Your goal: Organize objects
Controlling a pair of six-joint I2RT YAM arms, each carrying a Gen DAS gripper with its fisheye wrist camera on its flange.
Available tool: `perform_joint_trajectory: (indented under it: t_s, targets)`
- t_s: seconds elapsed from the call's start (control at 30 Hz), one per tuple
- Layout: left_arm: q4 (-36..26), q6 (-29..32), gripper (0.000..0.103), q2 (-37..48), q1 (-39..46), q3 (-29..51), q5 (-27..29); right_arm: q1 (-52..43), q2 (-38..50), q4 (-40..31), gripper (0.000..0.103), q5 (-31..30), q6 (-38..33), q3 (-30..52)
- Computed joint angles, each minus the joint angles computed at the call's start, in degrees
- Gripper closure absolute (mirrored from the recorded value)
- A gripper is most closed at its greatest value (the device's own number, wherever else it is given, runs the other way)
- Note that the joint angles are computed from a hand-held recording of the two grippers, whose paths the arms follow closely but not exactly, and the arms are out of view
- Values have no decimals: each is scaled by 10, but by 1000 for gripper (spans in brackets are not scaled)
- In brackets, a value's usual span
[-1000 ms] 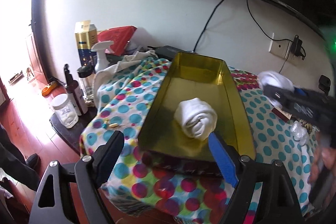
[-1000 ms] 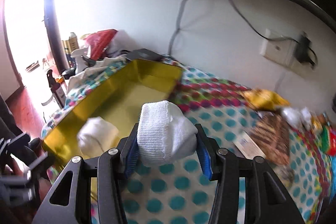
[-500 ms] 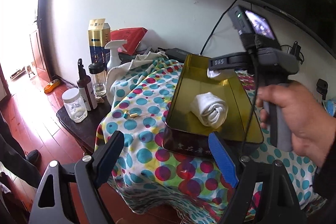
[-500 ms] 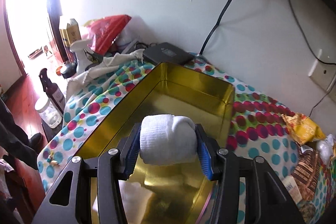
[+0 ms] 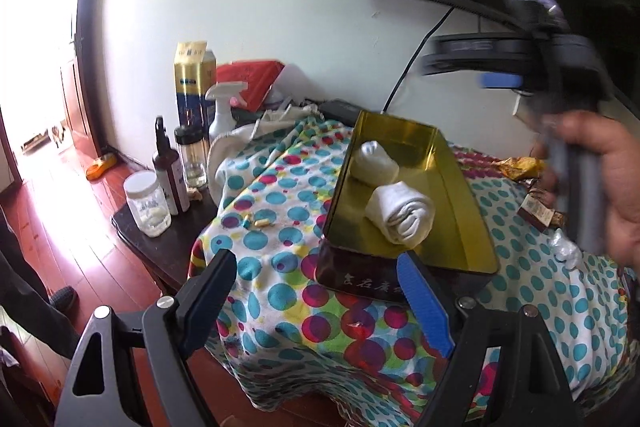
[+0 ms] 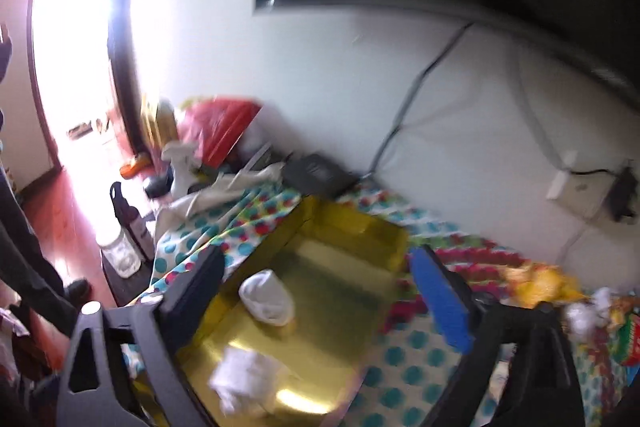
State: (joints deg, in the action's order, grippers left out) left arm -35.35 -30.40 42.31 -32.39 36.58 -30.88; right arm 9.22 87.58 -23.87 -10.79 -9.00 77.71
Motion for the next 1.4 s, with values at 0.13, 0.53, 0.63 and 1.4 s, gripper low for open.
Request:
perform_joint_trajectory:
  t_s: [0.13,0.53,0.63,1.4]
  targets:
    - [-27,-34,18,4,-104,25,-80,-154,-100,15,1,-78,-52,-96]
    - [105,-12,18,336,-275,226,-104,-600,13,77,1,-210,-218,-225]
    - [132,1,18,434,-264,298,-75,-619,27,82,1,-226,-232,-220]
    - [-41,31,18,865,-148,777,60,-584,76,64,1,-177,-213,-165]
